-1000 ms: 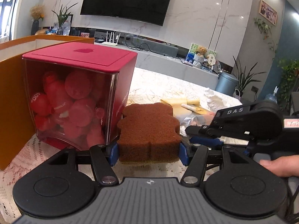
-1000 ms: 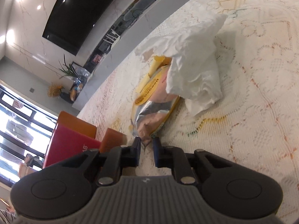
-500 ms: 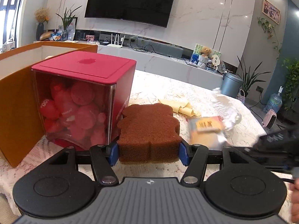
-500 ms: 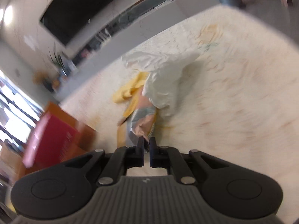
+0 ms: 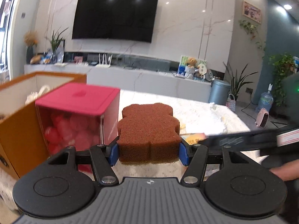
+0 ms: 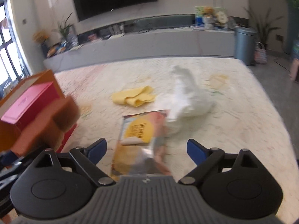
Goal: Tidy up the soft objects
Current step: 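Grasp the silver-yellow Deeyeo packet with the right tool while the left tool lifts the sponge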
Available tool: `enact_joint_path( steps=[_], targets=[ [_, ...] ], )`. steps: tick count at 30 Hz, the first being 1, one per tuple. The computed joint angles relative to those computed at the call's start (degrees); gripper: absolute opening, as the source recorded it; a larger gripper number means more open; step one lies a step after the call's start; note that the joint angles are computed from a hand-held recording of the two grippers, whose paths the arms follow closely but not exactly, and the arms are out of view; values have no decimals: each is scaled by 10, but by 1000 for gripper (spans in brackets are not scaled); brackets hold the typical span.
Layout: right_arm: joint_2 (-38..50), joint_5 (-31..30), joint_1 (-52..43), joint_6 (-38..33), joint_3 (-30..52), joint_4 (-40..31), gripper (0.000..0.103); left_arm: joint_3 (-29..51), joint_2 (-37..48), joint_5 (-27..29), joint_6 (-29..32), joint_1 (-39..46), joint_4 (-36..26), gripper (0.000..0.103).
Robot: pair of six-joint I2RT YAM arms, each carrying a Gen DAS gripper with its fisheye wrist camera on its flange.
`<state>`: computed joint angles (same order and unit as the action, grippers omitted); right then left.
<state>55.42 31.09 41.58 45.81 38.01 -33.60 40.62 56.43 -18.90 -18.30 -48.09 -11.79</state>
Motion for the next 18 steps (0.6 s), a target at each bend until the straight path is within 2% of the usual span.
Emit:
enact_joint_path(
  steps=[4, 6, 8, 13, 18],
  targets=[
    [56, -21, -19, -31, 13, 46, 91, 1, -1, -6, 11, 1, 18, 69],
    [60, -40, -40, -15, 12, 57, 91, 14, 4, 28, 9, 19, 5, 69],
    [88, -39, -48, 6, 30, 50, 91, 23, 7, 61, -1, 38, -5, 69],
    [188, -28, -42, 25, 98, -10, 91, 30, 11, 93, 0, 70, -24, 69],
    [250, -33, -42, 10, 120, -1, 91, 47, 27, 121, -16, 96, -56, 69]
  ],
)
